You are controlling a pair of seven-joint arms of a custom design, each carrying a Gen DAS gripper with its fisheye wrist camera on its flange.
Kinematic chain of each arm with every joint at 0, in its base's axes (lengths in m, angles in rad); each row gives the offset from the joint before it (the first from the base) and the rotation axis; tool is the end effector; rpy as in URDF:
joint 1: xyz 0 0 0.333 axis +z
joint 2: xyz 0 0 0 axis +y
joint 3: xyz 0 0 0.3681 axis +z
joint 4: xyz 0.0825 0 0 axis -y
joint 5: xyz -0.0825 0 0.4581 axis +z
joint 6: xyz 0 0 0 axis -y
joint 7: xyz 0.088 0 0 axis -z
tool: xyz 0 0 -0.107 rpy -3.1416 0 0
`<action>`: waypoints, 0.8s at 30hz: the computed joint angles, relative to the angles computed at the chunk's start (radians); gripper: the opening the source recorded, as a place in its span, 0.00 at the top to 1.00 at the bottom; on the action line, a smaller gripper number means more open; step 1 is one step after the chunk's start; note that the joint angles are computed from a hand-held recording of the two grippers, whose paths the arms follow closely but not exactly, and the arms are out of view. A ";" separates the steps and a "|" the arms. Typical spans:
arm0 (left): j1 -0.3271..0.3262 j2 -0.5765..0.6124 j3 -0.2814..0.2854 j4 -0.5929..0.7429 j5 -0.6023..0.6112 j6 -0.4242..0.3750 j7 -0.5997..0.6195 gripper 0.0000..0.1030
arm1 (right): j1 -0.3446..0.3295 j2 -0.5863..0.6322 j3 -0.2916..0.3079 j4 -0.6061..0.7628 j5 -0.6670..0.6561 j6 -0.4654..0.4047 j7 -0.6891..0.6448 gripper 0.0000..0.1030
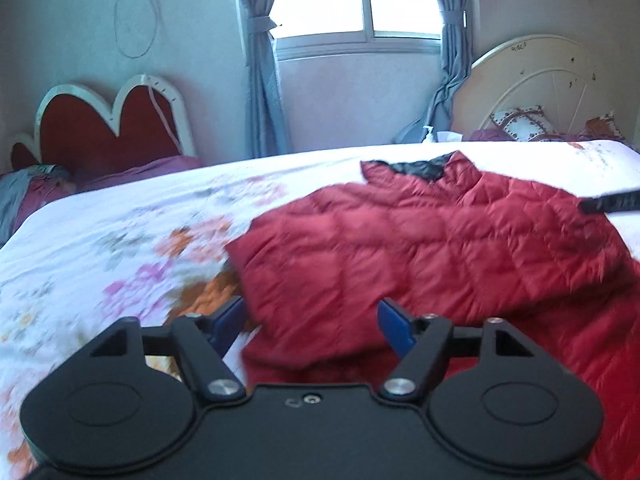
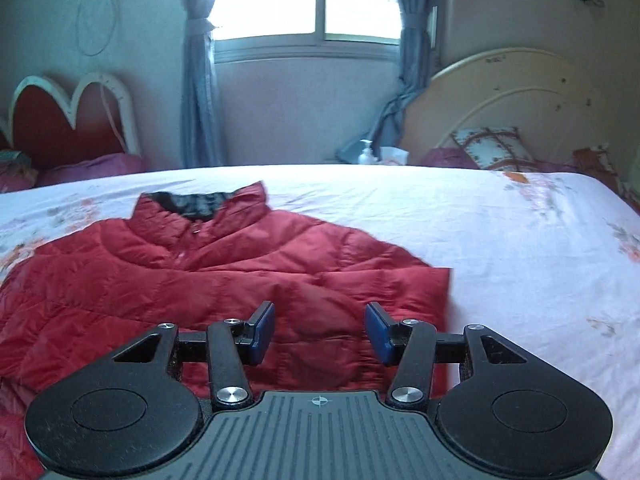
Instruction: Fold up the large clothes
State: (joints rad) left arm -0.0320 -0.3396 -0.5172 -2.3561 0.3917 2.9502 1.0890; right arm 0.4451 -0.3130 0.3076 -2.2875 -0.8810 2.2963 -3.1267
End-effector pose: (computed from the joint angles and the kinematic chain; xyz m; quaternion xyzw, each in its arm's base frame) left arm 0.4449 -0.3301 0.5571 -0.4658 0.7618 -0.3400 0.2950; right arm 0.3996 0.3663 0.5313 -0.5317 0.7355 -0.3249 0.2660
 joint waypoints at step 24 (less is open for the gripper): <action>-0.050 0.396 0.037 0.305 0.402 -0.162 -0.328 0.33 | 0.016 0.181 -0.086 0.055 -0.004 0.012 -0.106 0.51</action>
